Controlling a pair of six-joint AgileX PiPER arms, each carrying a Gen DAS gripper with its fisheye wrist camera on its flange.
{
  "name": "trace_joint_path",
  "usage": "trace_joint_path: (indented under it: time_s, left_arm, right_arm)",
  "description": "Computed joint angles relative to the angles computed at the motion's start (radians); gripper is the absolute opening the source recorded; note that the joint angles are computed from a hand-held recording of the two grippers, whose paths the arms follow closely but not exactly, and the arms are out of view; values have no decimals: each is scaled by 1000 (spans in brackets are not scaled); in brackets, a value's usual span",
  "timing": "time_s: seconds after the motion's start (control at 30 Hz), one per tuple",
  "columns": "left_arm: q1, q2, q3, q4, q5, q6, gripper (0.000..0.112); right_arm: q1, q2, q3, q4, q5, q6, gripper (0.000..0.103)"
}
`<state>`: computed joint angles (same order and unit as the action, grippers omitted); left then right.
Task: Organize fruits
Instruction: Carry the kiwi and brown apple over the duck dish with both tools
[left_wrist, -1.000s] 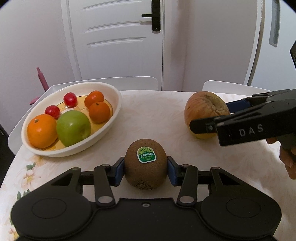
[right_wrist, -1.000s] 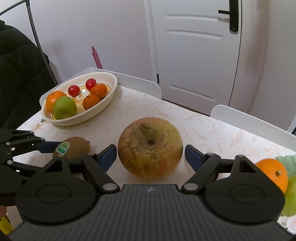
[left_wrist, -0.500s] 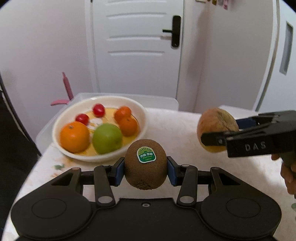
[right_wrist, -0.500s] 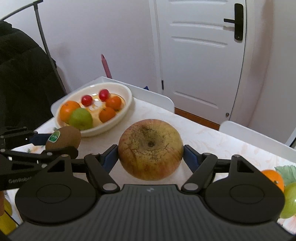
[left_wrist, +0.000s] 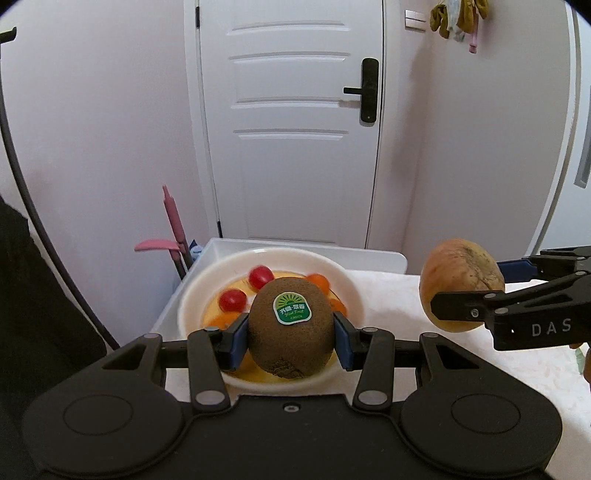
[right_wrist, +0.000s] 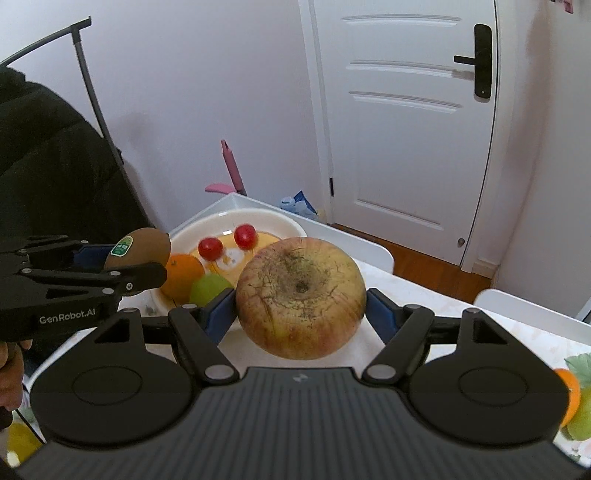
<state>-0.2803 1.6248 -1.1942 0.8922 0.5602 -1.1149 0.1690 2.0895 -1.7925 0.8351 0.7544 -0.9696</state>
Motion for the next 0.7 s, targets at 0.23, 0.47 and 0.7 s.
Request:
trace_joint_path:
  time_s: [0.23, 0.47, 0.7]
  left_arm:
    - [176, 20, -50, -270, -123, 399, 50]
    - [333, 102, -132, -668, -193, 899, 50]
    - [417, 223, -241, -966, -188, 1272, 50]
  right_arm:
    - [106, 26, -90, -142, -63, 240, 90]
    - [205, 80, -183, -318, -113, 492, 90]
    - [264, 152, -287, -479, -113, 697, 90]
